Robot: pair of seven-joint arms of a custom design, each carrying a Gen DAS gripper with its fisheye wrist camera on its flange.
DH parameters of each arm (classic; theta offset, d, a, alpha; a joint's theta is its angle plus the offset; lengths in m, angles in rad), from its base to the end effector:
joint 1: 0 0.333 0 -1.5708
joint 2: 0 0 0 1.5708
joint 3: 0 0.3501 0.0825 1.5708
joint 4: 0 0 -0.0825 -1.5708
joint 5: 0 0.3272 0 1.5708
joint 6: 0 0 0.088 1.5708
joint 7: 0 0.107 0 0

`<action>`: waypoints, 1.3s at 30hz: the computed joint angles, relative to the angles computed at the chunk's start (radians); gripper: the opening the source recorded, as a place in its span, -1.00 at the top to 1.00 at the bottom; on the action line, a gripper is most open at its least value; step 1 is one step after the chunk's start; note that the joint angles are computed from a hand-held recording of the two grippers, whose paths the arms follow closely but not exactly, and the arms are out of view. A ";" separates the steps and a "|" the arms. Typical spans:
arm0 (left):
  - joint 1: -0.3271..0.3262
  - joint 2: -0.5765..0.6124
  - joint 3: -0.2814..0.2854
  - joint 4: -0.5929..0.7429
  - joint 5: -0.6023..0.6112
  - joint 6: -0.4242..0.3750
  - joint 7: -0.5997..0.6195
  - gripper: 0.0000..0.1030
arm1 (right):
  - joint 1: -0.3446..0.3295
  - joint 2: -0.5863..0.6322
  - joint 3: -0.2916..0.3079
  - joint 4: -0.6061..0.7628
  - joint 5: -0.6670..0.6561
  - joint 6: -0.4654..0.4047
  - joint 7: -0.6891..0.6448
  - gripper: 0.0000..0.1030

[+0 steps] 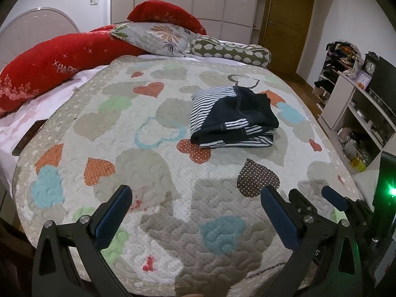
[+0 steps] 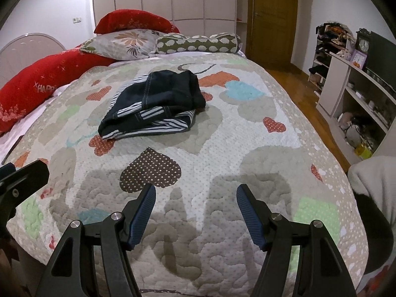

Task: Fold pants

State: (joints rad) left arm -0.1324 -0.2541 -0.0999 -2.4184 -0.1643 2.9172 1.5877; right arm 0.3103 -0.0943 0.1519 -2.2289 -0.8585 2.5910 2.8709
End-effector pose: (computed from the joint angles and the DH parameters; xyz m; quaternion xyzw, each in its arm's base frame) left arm 0.4358 -0.0970 0.5590 -0.6202 0.6926 -0.3071 0.2033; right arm 0.4335 0.2347 0.5206 -0.5945 0.7185 -0.2778 0.2306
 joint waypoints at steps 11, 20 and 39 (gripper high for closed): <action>-0.008 0.006 0.006 0.003 -0.022 -0.017 0.014 -1.00 | 0.006 0.008 -0.001 0.002 0.005 -0.013 -0.002 -0.40; -0.007 0.010 0.003 0.006 -0.026 -0.031 0.018 -1.00 | 0.010 0.014 -0.003 0.005 0.017 -0.019 -0.011 -0.40; -0.002 0.018 0.000 0.009 -0.030 -0.043 0.020 -1.00 | 0.018 0.023 -0.007 0.005 0.033 -0.024 -0.018 -0.41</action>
